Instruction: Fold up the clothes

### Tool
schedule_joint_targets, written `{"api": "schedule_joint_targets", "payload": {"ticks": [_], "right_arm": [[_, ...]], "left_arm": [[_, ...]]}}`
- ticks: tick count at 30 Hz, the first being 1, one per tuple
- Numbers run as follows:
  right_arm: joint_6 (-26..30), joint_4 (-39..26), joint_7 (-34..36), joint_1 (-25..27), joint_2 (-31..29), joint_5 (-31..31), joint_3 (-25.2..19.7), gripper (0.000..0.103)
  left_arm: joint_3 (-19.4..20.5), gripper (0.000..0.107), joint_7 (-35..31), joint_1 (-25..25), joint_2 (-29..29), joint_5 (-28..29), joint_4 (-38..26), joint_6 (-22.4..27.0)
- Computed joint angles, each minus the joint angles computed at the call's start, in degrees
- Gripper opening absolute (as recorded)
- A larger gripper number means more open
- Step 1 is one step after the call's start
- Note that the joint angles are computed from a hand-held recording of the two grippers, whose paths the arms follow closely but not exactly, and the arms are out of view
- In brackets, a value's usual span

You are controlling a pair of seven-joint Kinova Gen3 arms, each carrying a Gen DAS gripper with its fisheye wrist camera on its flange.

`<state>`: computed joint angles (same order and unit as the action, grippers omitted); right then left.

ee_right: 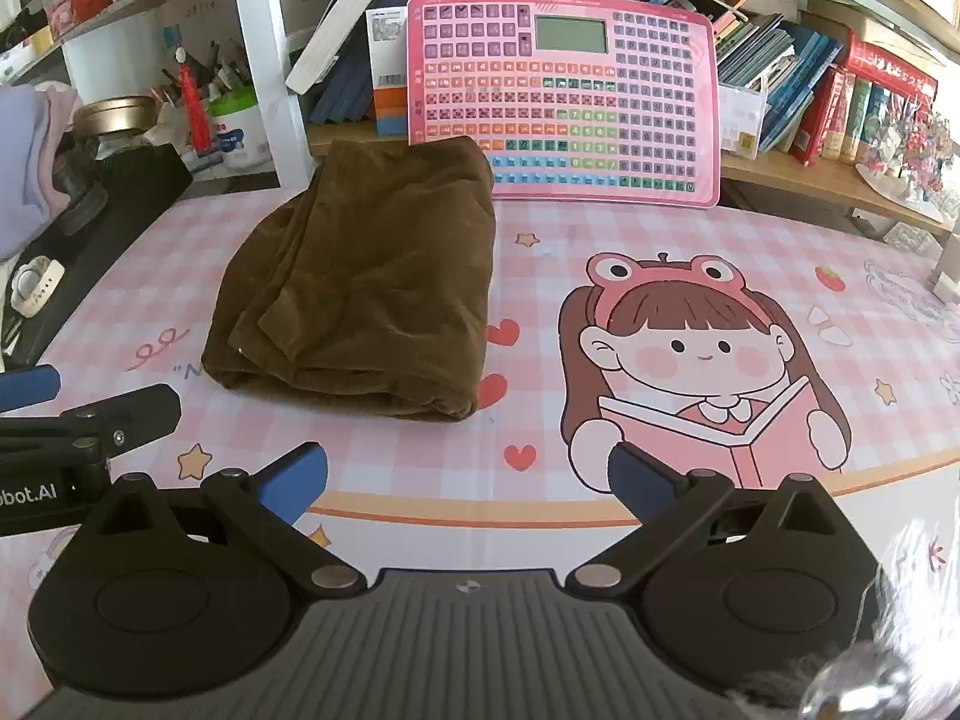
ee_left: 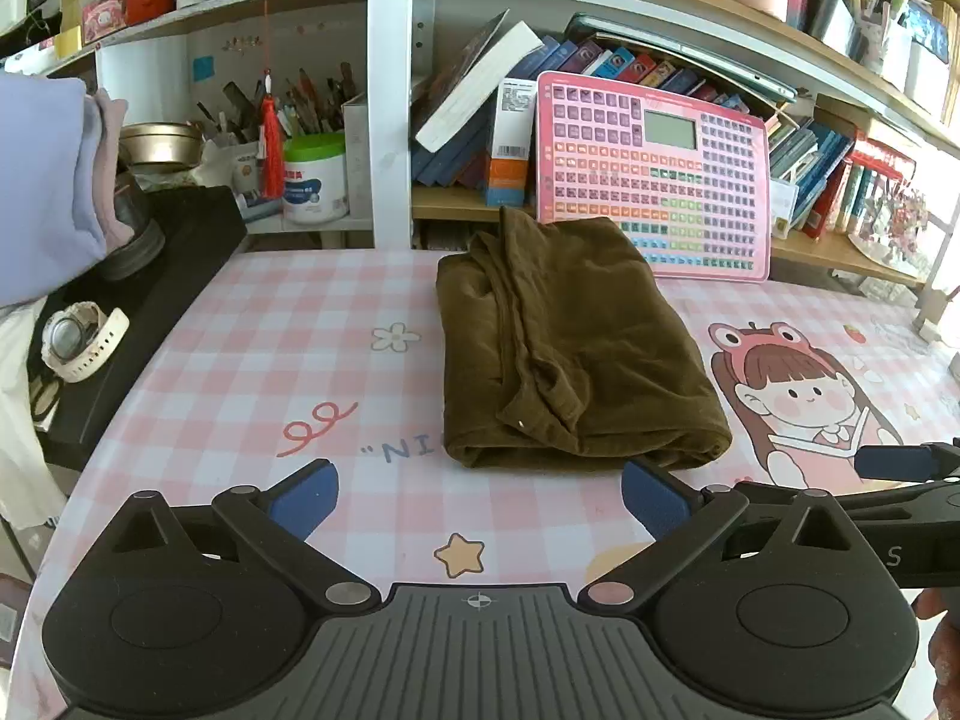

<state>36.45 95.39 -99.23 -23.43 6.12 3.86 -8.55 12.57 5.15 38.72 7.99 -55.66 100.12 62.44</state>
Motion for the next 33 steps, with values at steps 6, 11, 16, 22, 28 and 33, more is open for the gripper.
{"api": "schedule_joint_targets", "payload": {"ticks": [6,11,16,22,28,33], "right_arm": [[0.7,-0.1,-1.6,-0.6,-0.2,1.5,0.0,0.101],[1.2,0.0,-1.8,-0.8,-0.2,1.6,-0.2,0.101],[2.0,-0.1,-2.3,-1.1,-0.2,1.7,-0.3,0.101],[2.2,-0.1,-3.0,-1.5,-0.1,2.1,-0.4,0.101],[2.3,0.0,-3.6,-1.9,-0.2,2.6,-0.5,0.101],[2.4,0.2,-4.5,-2.1,-0.4,3.3,-0.5,0.101]], "left_arm": [[0.1,0.102,-0.4,-0.1,-0.1,0.7,0.0,0.1],[0.2,0.102,-2.5,-0.3,0.1,2.7,-0.4,1.1],[0.2,0.103,-2.4,-0.2,-0.1,3.9,0.0,1.2],[0.2,0.103,-2.7,-0.2,-0.2,4.7,0.1,1.9],[0.4,0.103,-2.3,-0.4,-0.5,4.7,0.6,1.4],[0.5,0.103,-2.0,-0.6,-0.9,4.4,1.1,0.7]]}}
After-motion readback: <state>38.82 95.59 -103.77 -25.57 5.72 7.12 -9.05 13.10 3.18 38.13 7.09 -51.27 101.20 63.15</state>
